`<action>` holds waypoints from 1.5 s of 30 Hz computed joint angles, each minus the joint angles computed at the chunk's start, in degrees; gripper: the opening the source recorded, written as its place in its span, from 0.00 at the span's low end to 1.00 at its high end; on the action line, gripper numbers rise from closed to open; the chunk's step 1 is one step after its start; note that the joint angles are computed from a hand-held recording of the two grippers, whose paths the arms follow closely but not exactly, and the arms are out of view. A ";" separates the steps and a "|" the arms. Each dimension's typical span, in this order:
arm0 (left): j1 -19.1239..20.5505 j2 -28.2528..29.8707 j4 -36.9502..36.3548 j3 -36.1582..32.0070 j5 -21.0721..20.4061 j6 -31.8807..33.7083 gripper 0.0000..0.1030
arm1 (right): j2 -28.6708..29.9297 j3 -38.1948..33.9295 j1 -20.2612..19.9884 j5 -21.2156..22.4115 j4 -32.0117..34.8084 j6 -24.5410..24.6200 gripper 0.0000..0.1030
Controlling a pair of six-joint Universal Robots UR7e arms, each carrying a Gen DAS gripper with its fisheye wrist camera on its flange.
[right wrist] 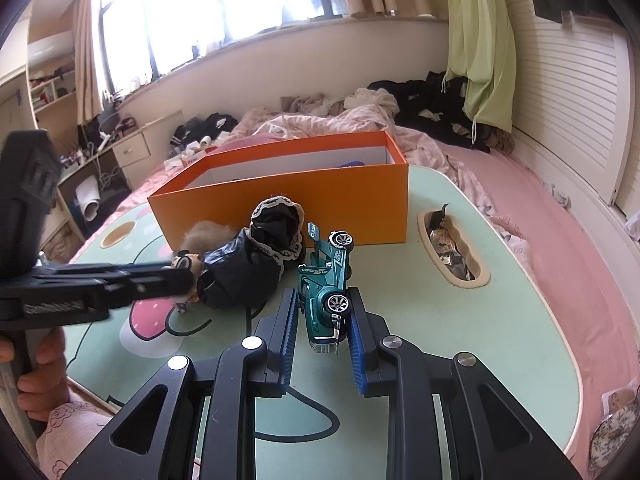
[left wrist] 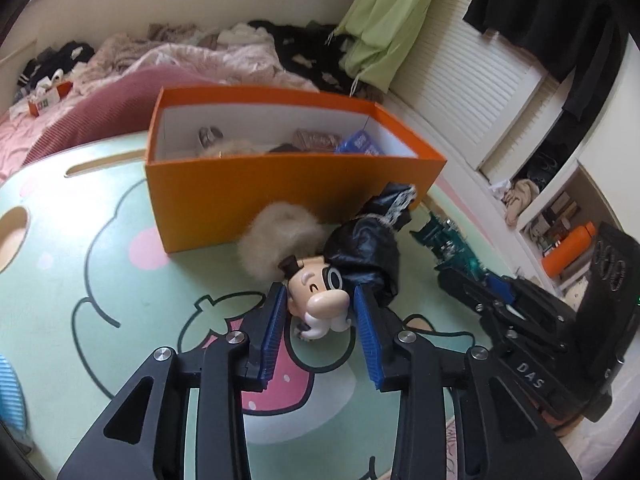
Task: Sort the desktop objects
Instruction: 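Grasp the cartoon figurine with the left gripper while the right grasps the green toy car, then drop the figurine into the orange box with the left gripper while the right drops the green car in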
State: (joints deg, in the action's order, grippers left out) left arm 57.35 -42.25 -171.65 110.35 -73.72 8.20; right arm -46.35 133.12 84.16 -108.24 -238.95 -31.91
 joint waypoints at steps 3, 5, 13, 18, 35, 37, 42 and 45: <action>0.08 0.39 0.57 -0.19 0.32 -0.41 0.32 | -0.05 0.05 -0.22 0.28 -0.04 -0.09 0.22; 0.05 0.13 -1.42 0.91 0.00 0.28 0.31 | 0.09 0.15 -0.39 0.76 -0.36 -0.09 0.22; -0.10 -3.38 -11.97 7.45 -0.67 1.73 0.31 | 1.05 -0.15 -0.09 -0.05 -1.43 -1.18 0.22; -0.38 -5.72 -15.27 10.91 -1.93 2.46 0.31 | 1.19 -1.36 0.26 -2.25 -0.58 -1.08 0.50; -2.88 -6.02 -15.21 8.44 -0.09 2.26 0.31 | -2.07 -2.28 1.19 -1.85 4.16 -2.13 0.22; -3.37 -5.37 -12.95 6.02 0.61 2.02 0.31 | -3.17 -3.71 2.60 -2.54 5.50 -2.66 0.22; -3.50 -1.54 -7.31 -2.48 1.37 0.57 0.31 | -5.54 -9.86 3.49 -1.43 14.27 -0.44 0.22; -2.81 2.26 -5.33 -8.13 3.04 -0.60 0.31 | -5.93 -14.29 2.81 -0.49 21.46 2.49 0.22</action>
State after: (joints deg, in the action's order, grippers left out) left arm 54.53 -39.99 -176.98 102.22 -70.68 7.60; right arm -52.28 118.84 86.97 -108.73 -217.49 -29.42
